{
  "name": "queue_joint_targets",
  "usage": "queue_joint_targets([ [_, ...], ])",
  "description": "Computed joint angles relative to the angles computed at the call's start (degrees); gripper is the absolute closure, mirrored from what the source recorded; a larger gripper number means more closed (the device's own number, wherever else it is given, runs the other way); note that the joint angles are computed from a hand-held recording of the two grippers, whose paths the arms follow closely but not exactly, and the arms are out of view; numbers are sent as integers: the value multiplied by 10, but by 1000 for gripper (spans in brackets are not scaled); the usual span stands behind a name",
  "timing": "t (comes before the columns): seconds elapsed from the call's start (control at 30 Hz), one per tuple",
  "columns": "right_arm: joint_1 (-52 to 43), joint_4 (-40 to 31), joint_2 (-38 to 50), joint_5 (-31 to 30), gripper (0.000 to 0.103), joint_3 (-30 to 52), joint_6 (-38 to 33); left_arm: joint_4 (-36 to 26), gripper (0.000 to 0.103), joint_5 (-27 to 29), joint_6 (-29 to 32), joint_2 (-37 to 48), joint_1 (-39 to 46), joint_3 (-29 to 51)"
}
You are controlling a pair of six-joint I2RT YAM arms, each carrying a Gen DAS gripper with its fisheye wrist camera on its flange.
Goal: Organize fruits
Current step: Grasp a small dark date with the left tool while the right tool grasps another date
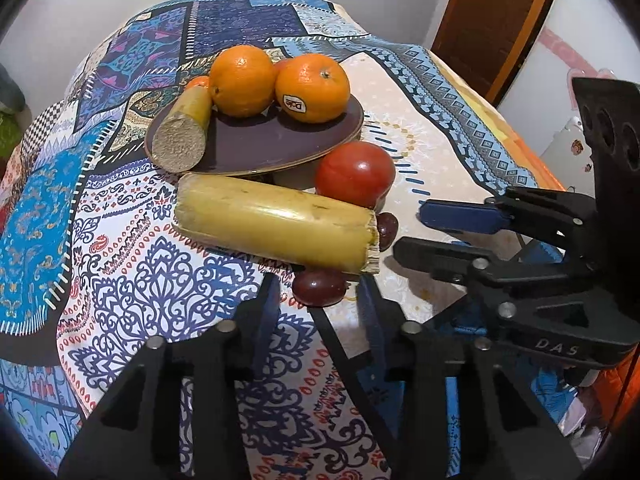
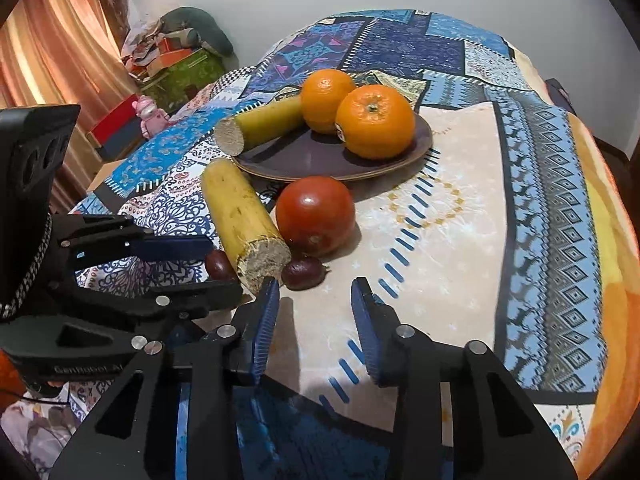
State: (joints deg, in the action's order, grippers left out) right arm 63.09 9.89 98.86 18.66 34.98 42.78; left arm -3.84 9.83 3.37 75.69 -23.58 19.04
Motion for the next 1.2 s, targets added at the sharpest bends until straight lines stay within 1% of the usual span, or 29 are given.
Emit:
queue_joint_targets([
  [0.17, 3, -6, 19, 9, 68, 17, -24, 5, 74, 11, 2, -2, 6, -5],
  [0.27, 1, -9, 25, 13, 69, 22, -40, 7, 75, 9, -1, -3, 4, -6],
  [0.37, -2, -3, 25, 16, 70, 18, -40, 3, 76, 17, -1, -8, 11, -8],
  [0.43, 0, -15, 31, 25, 72, 26, -42, -5, 76, 28, 1, -16, 23, -9],
  [0.53, -1, -14, 28, 26, 73, 24, -37, -25, 76, 43, 14, -39, 50, -16],
  [0.63, -2, -13, 29, 26, 73, 25, -34, -43, 76, 39, 19, -64, 65, -19],
  [0.7, -2, -17, 32, 25, 73, 31, -42, -58, 76, 45, 29, -79, 87, -20],
  [0.83, -1, -28, 40, 24, 73, 43, -63, -76, 76, 65, 45, -85, 131, -14],
  [1.0, -12, -4, 40, 6, 74, 34, -90, -82, 76, 72, 51, -96, 152, -15],
  [1.07, -15, 13, 40, -6, 80, 29, -99, -84, 76, 73, 49, -100, 155, -14],
  [1.2, -19, 31, 37, -20, 81, 19, -102, -93, 76, 76, 45, -113, 155, -9],
])
